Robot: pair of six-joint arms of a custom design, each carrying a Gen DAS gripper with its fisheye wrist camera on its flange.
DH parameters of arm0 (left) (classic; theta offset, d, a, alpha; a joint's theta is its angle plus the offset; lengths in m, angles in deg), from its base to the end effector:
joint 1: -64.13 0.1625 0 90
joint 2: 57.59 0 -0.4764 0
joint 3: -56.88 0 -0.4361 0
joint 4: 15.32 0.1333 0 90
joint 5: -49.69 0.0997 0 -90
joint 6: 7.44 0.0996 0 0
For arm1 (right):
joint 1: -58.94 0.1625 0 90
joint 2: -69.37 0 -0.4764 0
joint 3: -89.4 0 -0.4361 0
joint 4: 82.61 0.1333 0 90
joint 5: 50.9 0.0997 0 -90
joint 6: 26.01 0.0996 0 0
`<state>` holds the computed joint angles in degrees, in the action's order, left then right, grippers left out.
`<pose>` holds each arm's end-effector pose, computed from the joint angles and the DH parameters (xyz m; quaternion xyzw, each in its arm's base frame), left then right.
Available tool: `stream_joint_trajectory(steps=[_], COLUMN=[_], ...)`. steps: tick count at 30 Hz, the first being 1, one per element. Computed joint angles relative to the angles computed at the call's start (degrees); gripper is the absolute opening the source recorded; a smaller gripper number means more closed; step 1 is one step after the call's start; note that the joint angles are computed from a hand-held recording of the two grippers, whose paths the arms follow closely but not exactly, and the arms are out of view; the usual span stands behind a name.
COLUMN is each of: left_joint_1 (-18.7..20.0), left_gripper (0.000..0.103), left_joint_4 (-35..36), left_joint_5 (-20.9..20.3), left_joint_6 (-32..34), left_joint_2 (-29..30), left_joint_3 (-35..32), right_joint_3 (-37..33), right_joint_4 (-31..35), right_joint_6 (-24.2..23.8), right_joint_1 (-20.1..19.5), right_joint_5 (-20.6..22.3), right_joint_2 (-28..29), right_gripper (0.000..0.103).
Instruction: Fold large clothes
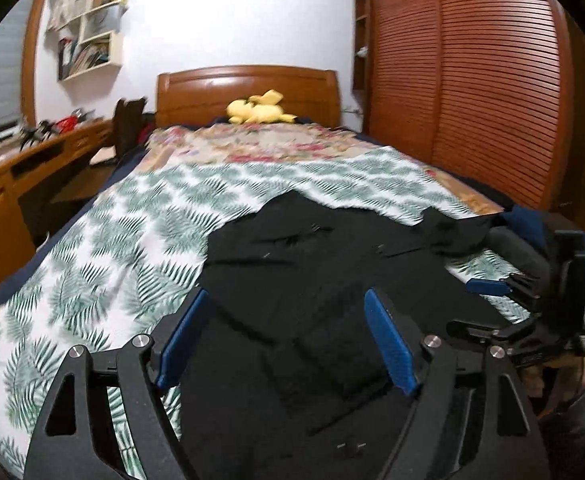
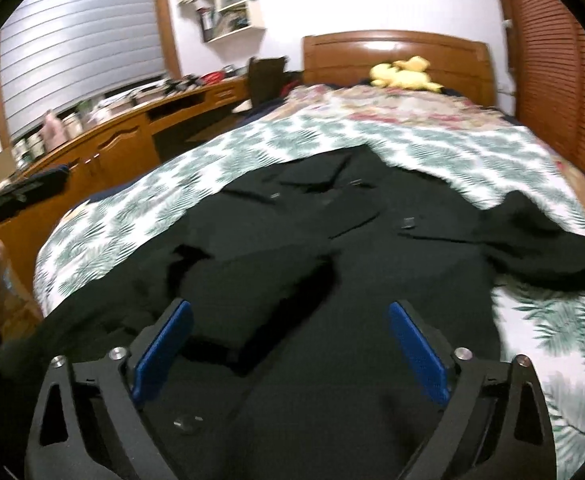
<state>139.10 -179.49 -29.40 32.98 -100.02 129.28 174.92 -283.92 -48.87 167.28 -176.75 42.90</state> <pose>-0.0784 -0.8788 0.2655 0.3974 0.8331 -0.3460 0.1682 0.3152 -0.7126 0.0303 0.1737 -0.8473 0.4078 0.2926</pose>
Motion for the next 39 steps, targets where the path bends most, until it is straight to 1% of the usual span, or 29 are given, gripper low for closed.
stream_joint_trajectory(steps=[3, 5, 6, 8, 10, 12, 14, 15, 16, 17, 19, 20, 24, 26, 28, 33, 36, 38, 39], left_joint_1=[1.19, 1.8, 2.11, 2.58, 2.88, 3.08, 3.29, 3.36, 3.35, 3.39, 3.47, 3.51, 3.59, 3.42, 3.14, 2.3, 1.63, 1.27, 1.06], left_gripper=[0.08, 0.08, 0.08, 0.08, 0.08, 0.08, 0.08, 0.08, 0.08, 0.08, 0.08, 0.08, 0.08, 0.08, 0.08, 0.08, 0.08, 0.08, 0.08], left_joint_4=[-0.7, -0.94, -0.91, -0.49, -0.26, -0.7, -1.74, -1.89, -2.44, -2.85, -3.49, -3.37, -2.32, -2.3, -2.06, -2.24, -2.07, -2.17, -2.13], left_joint_5=[0.88, 1.21, 1.18, 1.19, 1.43, 2.01, 2.55, 2.68, 3.05, 3.34, 3.5, 3.33, 2.81, 2.66, 2.54, 2.01, 1.59, 1.47, 1.42], left_joint_6=[-0.69, -1.09, -1.2, -1.76, -1.87, -1.04, 0.0, 0.42, 1.1, 1.67, 2.49, 2.31, 1.48, 1.42, 1.53, 2.36, 2.85, 3.38, 3.63], left_joint_2=[0.61, 0.79, 0.8, 0.87, 0.88, 0.76, 0.63, 0.63, 0.54, 0.5, 0.41, 0.31, 0.33, 0.42, 0.54, 0.76, 1.13, 1.31, 1.44], left_joint_3=[-0.5, -0.69, -0.85, -1.09, -1.14, -0.75, -0.17, -0.11, 0.29, 0.44, 0.67, 0.75, 0.41, 0.57, 0.81, 1.97, 2.53, 2.91, 3.1], right_joint_3=[-2.86, -4.98, -5.88, -8.04, -10.41, -13.14, -15.44, -16.66, -16.93, -17.26, -16.06, -16.07, -11.79, -8.77, -6.41, -0.45, 1.29, 2.21, 2.81], right_joint_4=[4.17, 7.36, 8.6, 11.56, 14.85, 17.52, 19.71, 20.32, 20.08, 20.22, 18.39, 17.46, 12.46, 9.14, 5.46, -2.74, -5.77, -6.76, -7.4], right_joint_6=[-0.32, -0.17, -0.15, -0.15, 0.33, -0.42, -1.12, -1.4, -1.39, -1.0, -0.97, -0.95, -0.59, -0.66, -1.28, -2.4, -2.38, -1.92, -1.82], right_joint_1=[-0.16, -0.17, -0.19, -0.56, -0.76, -1.21, -1.24, -1.08, -1.12, -1.03, -1.21, -1.06, -0.76, -0.56, -0.31, 0.41, 0.55, 0.7, 0.76], right_joint_5=[2.34, 4.21, 5.07, 6.88, 7.48, 6.95, 4.96, 3.04, 1.99, 2.01, 1.95, 1.67, 0.95, 0.99, 0.08, -3.84, -6.49, -8.77, -10.37], right_joint_2=[1.52, 2.73, 3.34, 4.41, 5.81, 6.97, 7.88, 8.46, 8.55, 8.55, 7.56, 7.67, 5.0, 3.19, 1.92, -0.17, -0.52, -0.97, -1.35], right_gripper=[0.087, 0.08, 0.079, 0.072, 0.066, 0.057, 0.037, 0.032, 0.024, 0.016, 0.01, 0.009, 0.009, 0.009, 0.009, 0.009, 0.009, 0.015, 0.016])
